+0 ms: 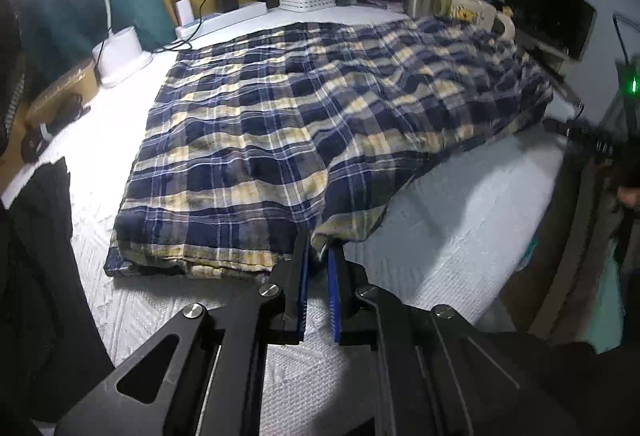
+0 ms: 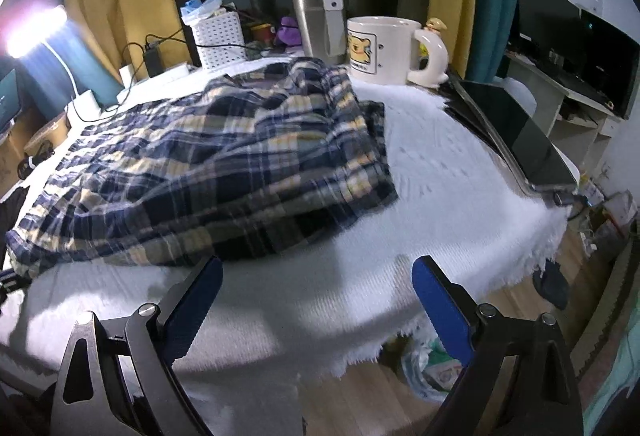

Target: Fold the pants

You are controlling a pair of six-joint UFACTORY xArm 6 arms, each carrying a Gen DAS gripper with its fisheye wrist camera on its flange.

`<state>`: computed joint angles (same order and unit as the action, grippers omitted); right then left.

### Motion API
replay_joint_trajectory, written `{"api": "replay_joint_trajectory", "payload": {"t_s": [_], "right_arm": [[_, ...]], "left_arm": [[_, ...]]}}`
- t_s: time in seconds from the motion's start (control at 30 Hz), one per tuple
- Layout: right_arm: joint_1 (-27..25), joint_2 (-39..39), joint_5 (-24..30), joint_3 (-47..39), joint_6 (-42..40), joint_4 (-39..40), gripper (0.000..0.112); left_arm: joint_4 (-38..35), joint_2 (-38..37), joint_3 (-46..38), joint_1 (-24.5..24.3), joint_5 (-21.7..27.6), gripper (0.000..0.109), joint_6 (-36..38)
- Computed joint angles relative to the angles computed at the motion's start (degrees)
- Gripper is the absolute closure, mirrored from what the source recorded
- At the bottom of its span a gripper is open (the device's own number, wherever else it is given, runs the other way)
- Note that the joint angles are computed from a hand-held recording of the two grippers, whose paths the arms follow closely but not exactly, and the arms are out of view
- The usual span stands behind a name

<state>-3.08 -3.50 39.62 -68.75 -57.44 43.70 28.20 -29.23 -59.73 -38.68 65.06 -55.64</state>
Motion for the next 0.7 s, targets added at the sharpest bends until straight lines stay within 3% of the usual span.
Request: {"api": "replay_joint_trajectory", "payload": {"t_s": [0.1,0.17,0.3,0.37,0.7], "right_arm": [[-0.4,-0.4,-0.3,0.3,0.4,0.0,0.016],[-0.4,-0.6,-0.6,0.1,0.7,0.1,0.016],[0.1,-0.5,-0.4,-0.9,1.2,0.0,0.016],[0.5,-0.4,-0.6,-1.4,1.5,-0.3,0.016],[1.7,1.1,-0.7,-3.7,3.7,-1.8,0.016]], "left_arm": [[-0.3,-1.6,-0.1,0.8,0.4,0.093,0.4],[0.1,-2.7,-0.1,1.6,0.6,0.073,0.3],[1.3,-4.8,0.4,4.4,0.0,0.065,0.0],[2.3,-5.1,0.5,5.6,0.3,0.054,0.1],[-0.3,-5.4,1.9,16.6,-2.6,0.054,4.9]]}}
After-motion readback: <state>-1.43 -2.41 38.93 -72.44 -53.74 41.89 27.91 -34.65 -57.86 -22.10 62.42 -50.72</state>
